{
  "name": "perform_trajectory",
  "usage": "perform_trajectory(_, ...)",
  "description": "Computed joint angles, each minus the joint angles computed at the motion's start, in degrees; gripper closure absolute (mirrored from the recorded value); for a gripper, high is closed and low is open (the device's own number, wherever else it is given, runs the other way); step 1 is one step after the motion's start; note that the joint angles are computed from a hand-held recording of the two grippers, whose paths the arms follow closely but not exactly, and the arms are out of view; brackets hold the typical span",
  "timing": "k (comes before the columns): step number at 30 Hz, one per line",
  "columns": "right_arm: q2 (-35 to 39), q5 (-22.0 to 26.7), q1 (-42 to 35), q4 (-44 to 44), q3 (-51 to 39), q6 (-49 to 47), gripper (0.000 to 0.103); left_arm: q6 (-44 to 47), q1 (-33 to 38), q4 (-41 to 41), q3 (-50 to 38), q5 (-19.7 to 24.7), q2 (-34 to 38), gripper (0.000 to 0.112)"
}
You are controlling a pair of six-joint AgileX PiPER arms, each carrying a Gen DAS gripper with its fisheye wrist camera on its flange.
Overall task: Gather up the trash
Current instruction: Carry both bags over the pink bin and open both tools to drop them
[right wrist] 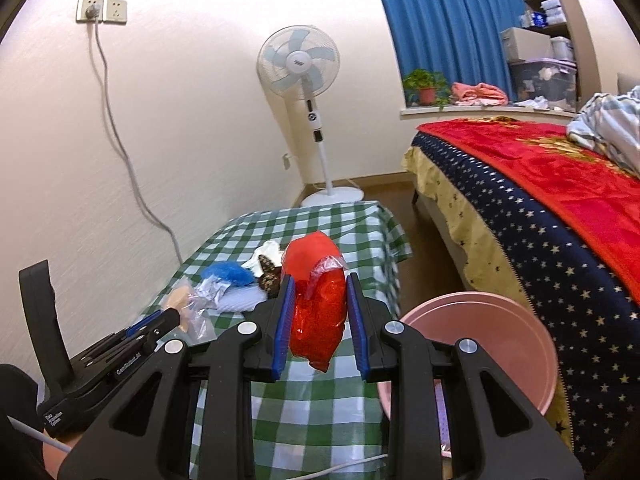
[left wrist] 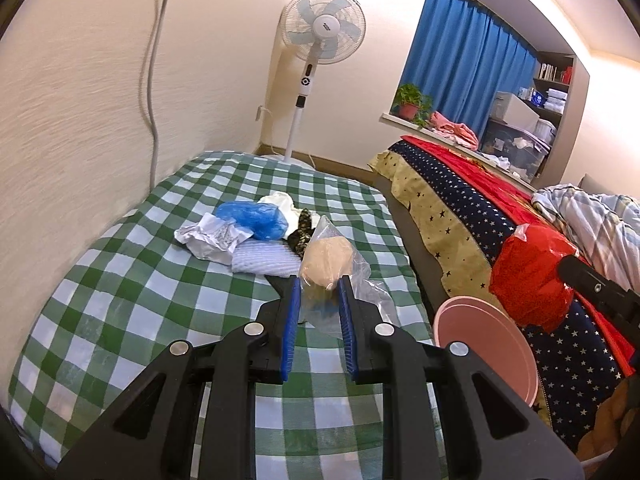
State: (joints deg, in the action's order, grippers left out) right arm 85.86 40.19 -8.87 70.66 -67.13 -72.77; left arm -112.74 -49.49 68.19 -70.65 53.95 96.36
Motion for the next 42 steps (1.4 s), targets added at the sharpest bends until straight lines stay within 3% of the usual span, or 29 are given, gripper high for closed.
perform_trajectory(32, 3.0, -13.4, -5.9, -2.1, -1.5, 4.9, 0.078, 10.0, 1.1, -2.0, -17.5, -8.6, 14.7, 0.093)
perform_trajectory(33, 3.2, -13.6, -6.0, -2.3, -1.7, 5.2, 0.088, 10.6, 1.2, -2.3, -18.1, -9.3, 15.3, 0.093)
perform_trajectory(35, 3.7, -14.3, -6.0, -3.5, -2.1, 5.9, 0.095, 11.7, 1.3, -2.9, -19.3, -10.0, 16.2, 0.093)
perform_trajectory(42, 5.2, -18.2, -5.9, -4.1, -2.0, 5.9, 0.103, 14.7, 1.6, -4.4, -23.1, -11.6, 19.6, 0.093)
